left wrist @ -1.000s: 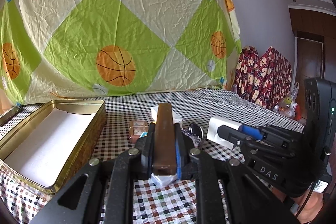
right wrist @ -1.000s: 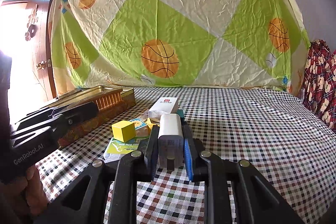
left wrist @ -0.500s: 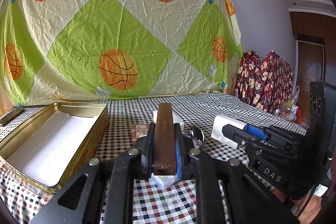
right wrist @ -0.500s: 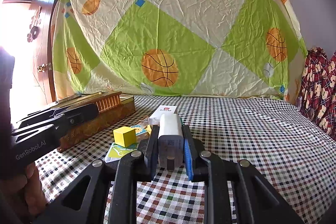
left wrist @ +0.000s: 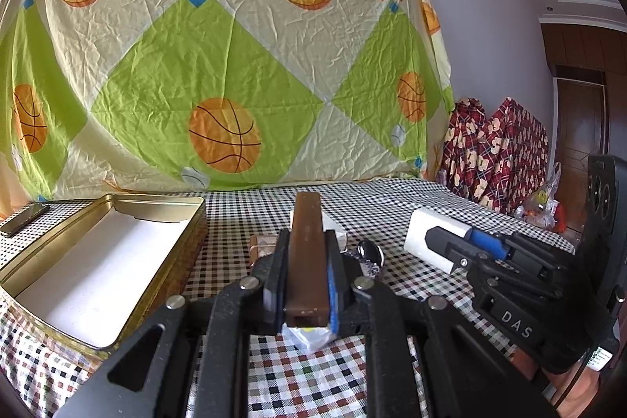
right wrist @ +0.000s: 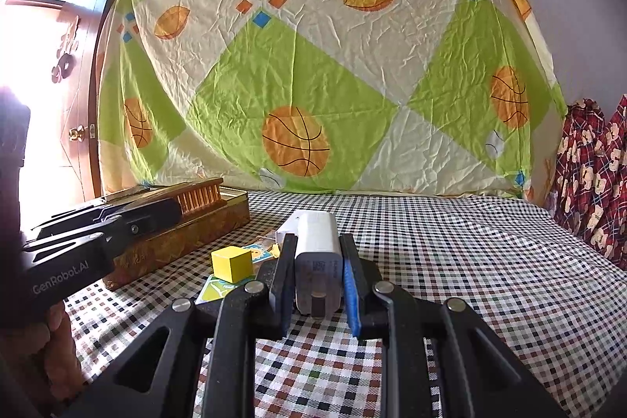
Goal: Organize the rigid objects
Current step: 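Lift the brush and charger and carry both tools toward the gold tin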
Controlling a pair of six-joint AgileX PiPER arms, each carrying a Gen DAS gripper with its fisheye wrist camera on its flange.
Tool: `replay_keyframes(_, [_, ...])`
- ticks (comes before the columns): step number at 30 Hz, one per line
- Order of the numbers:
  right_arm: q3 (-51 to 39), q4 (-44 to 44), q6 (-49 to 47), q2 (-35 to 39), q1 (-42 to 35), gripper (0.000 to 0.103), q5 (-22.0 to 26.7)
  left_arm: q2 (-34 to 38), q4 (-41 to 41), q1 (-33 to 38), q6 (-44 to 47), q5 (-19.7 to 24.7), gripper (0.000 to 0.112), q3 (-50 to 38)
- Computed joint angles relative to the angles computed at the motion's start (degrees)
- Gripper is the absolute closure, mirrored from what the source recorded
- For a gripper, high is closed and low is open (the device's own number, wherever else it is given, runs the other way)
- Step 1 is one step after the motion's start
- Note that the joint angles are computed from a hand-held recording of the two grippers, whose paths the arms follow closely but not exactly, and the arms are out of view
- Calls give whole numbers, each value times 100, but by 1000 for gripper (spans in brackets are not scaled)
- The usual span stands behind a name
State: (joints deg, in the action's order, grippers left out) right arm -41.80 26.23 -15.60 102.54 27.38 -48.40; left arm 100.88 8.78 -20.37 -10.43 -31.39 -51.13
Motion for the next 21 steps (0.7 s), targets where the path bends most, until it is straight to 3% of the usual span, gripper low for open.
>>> replay_keyframes(12, [-90, 762, -564, 117, 319, 80, -362, -51, -83, 135, 92, -201, 99, 172])
replay_keyframes(21, [-209, 681, -551, 190, 444, 80, -285, -106, -169, 279, 212, -459, 99, 381])
